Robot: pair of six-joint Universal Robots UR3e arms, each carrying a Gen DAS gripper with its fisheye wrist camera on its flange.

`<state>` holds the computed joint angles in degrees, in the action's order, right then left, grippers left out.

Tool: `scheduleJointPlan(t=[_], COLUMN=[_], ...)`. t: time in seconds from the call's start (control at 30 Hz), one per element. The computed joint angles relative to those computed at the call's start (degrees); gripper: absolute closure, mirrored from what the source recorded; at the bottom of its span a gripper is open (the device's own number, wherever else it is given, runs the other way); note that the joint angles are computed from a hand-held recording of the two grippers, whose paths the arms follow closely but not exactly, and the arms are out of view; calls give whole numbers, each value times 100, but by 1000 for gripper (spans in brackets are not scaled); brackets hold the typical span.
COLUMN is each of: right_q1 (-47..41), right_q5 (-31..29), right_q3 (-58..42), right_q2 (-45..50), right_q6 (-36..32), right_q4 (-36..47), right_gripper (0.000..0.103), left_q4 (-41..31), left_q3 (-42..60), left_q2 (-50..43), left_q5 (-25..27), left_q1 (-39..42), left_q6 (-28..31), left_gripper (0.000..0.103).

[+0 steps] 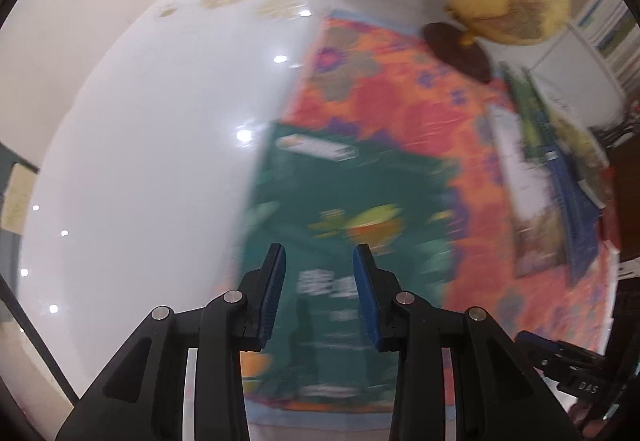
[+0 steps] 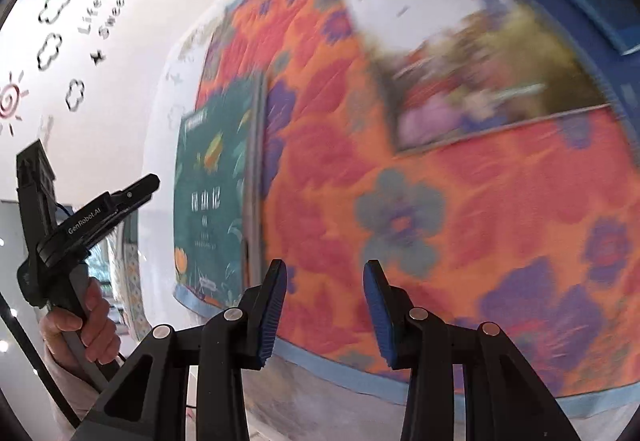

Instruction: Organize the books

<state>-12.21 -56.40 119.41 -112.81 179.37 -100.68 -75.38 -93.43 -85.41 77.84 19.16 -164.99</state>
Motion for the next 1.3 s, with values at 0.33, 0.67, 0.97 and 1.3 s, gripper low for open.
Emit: scheduleJointPlan(t=[0.33,0.67,0.97,1.3], right_q1=[-4490,-5192,-4653,-4915], right_q5=[-64,-233,-34,-64], right_q3=[-739,-1427,-1678,-1341], right_q2=[-1176,1250,2035,1462], right_q6=[-3929,-4642,-5419,-5949], right_q4=[2764,1004,630,1915], right_gripper=[50,49,40,37], left_q4=[328,572,1126,1473], left_q3=[1341,3467,3684,2713], left_q2=[-1434,-3678,-4142,-3530], left_q5=[31,-5,-79,76], left_q1=[-2565,-4220,-4543,-4617], left_q6=[-1539,-3061,-3457,-3390], left_gripper=[71,71,57,55])
